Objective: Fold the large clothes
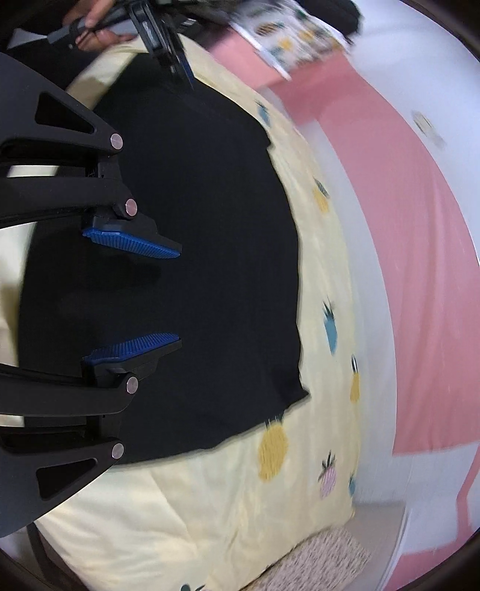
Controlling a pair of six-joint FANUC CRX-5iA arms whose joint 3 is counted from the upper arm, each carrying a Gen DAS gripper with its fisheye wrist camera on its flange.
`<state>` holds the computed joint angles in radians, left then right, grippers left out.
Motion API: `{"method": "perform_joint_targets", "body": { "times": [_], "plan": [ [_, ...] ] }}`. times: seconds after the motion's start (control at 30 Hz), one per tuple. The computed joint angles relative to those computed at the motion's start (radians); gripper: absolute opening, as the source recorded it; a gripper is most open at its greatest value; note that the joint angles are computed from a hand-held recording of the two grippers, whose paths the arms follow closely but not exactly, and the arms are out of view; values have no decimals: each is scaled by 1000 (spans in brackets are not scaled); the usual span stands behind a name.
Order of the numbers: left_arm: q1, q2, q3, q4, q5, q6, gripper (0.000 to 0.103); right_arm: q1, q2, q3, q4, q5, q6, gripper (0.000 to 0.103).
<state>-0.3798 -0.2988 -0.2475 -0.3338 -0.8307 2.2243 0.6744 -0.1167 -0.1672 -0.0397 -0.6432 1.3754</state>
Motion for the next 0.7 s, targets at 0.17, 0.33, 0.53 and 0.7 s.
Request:
{"method": "perform_joint_targets", "body": {
  "times": [0.17, 0.33, 0.53, 0.7],
  "plan": [
    [-76, 57, 32, -87, -41, 55, 56, 103, -3, -117, 205, 45, -61, 44],
    [-98, 85, 56, -117, -76, 68, 57, 107, 14, -139, 240, 64, -78, 44],
    [-111, 98, 75, -131, -111, 88, 57, 100, 17, -100, 194, 3, -38, 44],
    [-112, 73, 80, -123, -138, 97, 57, 101, -34, -104, 182, 5, -86, 44]
  ]
}}
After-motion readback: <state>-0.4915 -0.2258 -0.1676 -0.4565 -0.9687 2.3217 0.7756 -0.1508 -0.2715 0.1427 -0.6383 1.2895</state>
